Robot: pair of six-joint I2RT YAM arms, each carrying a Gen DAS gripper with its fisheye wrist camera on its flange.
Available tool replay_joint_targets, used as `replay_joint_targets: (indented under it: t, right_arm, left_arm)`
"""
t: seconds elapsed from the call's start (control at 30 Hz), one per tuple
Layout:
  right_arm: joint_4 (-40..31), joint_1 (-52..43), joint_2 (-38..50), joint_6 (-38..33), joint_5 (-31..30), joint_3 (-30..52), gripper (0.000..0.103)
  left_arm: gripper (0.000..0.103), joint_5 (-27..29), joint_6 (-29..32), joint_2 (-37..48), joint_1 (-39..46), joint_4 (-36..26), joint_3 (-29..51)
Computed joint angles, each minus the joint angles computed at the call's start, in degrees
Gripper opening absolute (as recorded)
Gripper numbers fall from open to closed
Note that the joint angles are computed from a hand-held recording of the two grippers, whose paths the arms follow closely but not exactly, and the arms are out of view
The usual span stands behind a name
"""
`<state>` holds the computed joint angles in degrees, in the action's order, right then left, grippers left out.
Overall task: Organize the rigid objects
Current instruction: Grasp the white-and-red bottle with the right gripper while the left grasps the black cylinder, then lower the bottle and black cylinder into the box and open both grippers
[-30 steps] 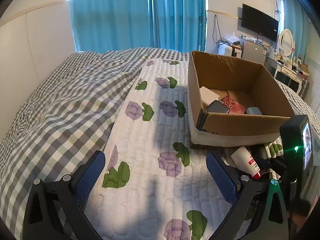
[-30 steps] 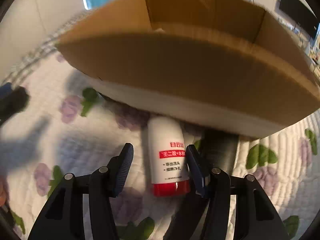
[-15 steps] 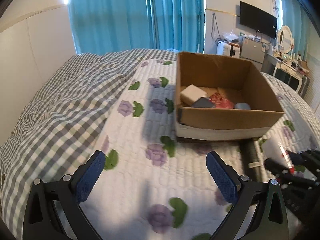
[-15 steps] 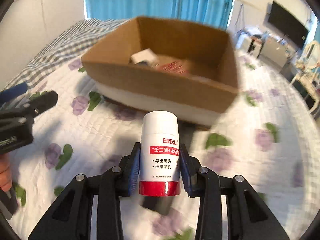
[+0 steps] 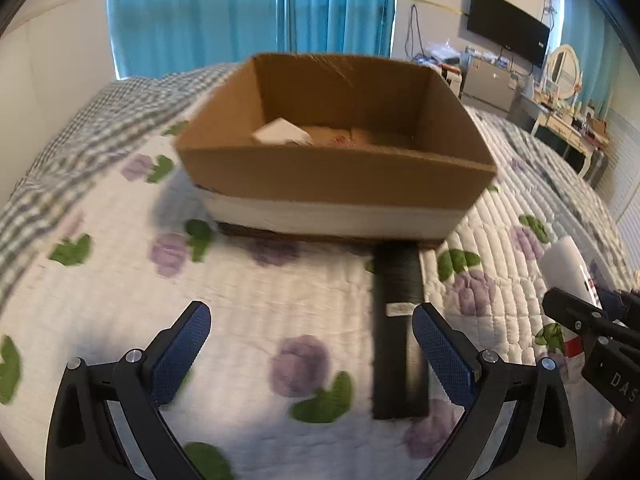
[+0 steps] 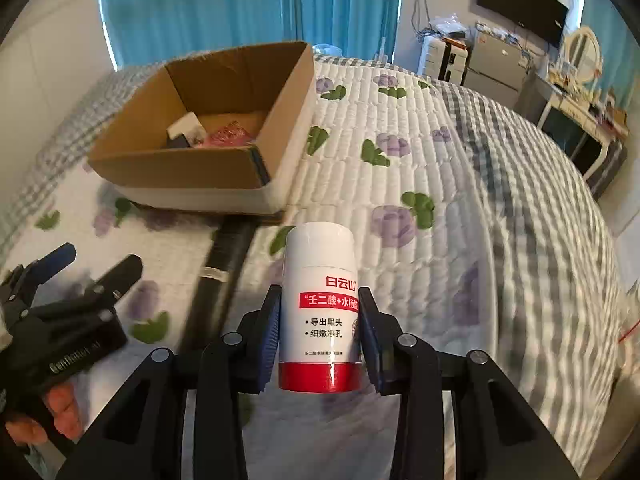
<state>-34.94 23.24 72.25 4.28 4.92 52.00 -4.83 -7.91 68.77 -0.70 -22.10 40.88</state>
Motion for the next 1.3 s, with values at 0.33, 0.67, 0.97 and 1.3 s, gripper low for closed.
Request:
replay_joint_targets:
  t: [0.33, 0.67, 0.97, 1.3]
  right_arm:
    - [2.23, -4.83, 9.30, -5.84, -7.03, 2.12, 0.036]
    - [1.56, -7.47, 9.71, -4.47, -9.29, 2.23, 0.035]
    - [1.17, -5.65, 5.54, -2.97, -6.11, 0.40, 0.036]
    - [-0.90, 5.29, -5.68, 3.18, 1.02, -1.29, 0.036]
  left_arm:
    - [0.080, -5.21, -3.65, 12.27, -10.44, 4.79, 0.92]
    - [0.046, -1.37, -2.42, 16.21, -11.57, 5.93, 3.04]
    - [0.042, 6.27, 4.93, 4.69, -7.39, -6.15, 1.88]
    - [0.042, 14.93, 16.96, -7.84, 6.59, -18.40, 6.52]
